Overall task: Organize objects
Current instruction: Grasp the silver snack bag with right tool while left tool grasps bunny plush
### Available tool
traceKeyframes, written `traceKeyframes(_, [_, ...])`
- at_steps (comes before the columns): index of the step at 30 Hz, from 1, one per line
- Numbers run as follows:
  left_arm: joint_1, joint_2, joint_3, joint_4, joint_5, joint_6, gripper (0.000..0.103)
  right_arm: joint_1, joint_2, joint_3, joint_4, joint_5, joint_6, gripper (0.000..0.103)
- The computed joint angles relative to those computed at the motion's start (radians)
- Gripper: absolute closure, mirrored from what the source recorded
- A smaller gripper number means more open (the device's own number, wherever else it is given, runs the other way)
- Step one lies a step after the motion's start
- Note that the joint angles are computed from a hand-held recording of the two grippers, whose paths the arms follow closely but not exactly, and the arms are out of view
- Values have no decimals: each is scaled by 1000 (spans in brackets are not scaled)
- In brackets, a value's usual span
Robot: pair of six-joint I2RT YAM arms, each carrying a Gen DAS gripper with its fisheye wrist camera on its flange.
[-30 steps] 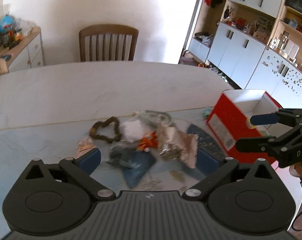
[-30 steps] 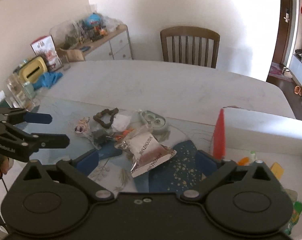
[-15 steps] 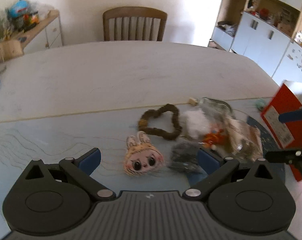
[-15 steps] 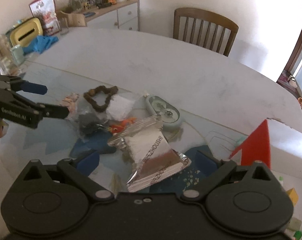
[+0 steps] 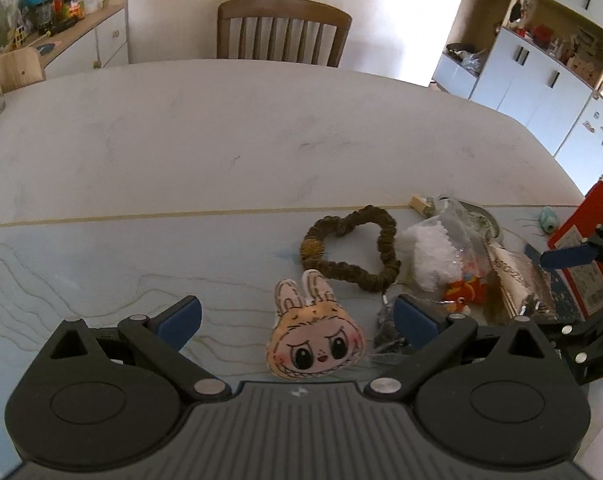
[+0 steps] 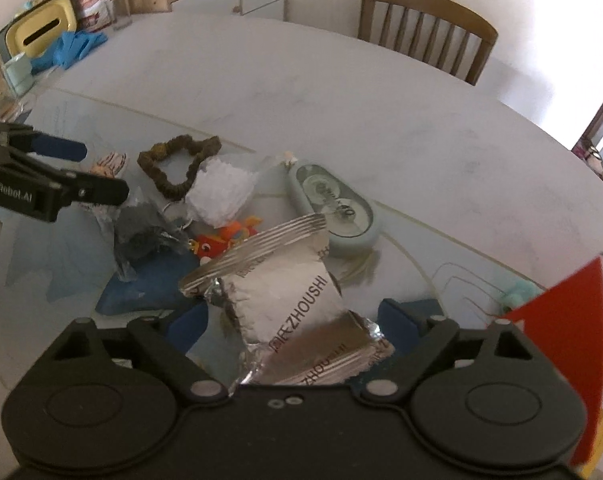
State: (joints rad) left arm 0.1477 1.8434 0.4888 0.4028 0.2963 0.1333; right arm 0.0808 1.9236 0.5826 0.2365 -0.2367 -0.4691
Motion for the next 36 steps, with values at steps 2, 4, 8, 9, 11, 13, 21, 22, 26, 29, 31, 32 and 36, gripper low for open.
traceKeyframes(2, [10, 12, 5, 1, 11, -3, 1, 5, 7, -6, 21, 3, 2, 13])
traceKeyframes(4, [16, 17, -3, 17, 21, -4, 1, 4, 11, -8, 24, -4, 3, 17])
traceKeyframes(8, [25, 21, -6, 17, 45, -16, 14, 7, 12, -20, 36, -3, 1, 26])
traceKeyframes(9, [25, 21, -6, 16, 49, -17, 19, 8, 10, -25, 42, -4, 3, 28])
traceKeyframes(11, [26, 17, -5, 9, 54, -13, 28, 12, 3, -34, 50, 1, 9, 30])
traceKeyframes(13, [32, 8, -1, -15, 76, -9, 39, 13, -5, -38, 52, 3, 15, 36])
traceKeyframes(21, [4, -55, -14, -76, 47, 2, 62, 43, -74, -89, 52, 40, 56, 54])
traceKeyframes(22, [5, -68, -20, -77, 51, -2, 62, 39, -85, -96, 46, 35, 62, 56])
traceKeyframes(26, [23, -133, -38, -112, 70, -20, 62, 9, -166, -144, 17, 7, 74, 56])
traceKeyframes(29, [19, -209, -67, -148, 61, -23, 62, -19, -258, -191, -15, -18, 76, 56])
traceKeyframes(31, [12, -262, -78, -186, 56, -35, 62, -39, -333, -216, -57, -33, 81, 56])
traceKeyframes(32, [8, -290, -87, -202, 57, -39, 62, -53, -374, -227, -84, -44, 80, 56])
traceKeyframes(36, [-36, -428, -115, -297, 38, -60, 62, -118, -539, -253, -220, -100, 60, 56])
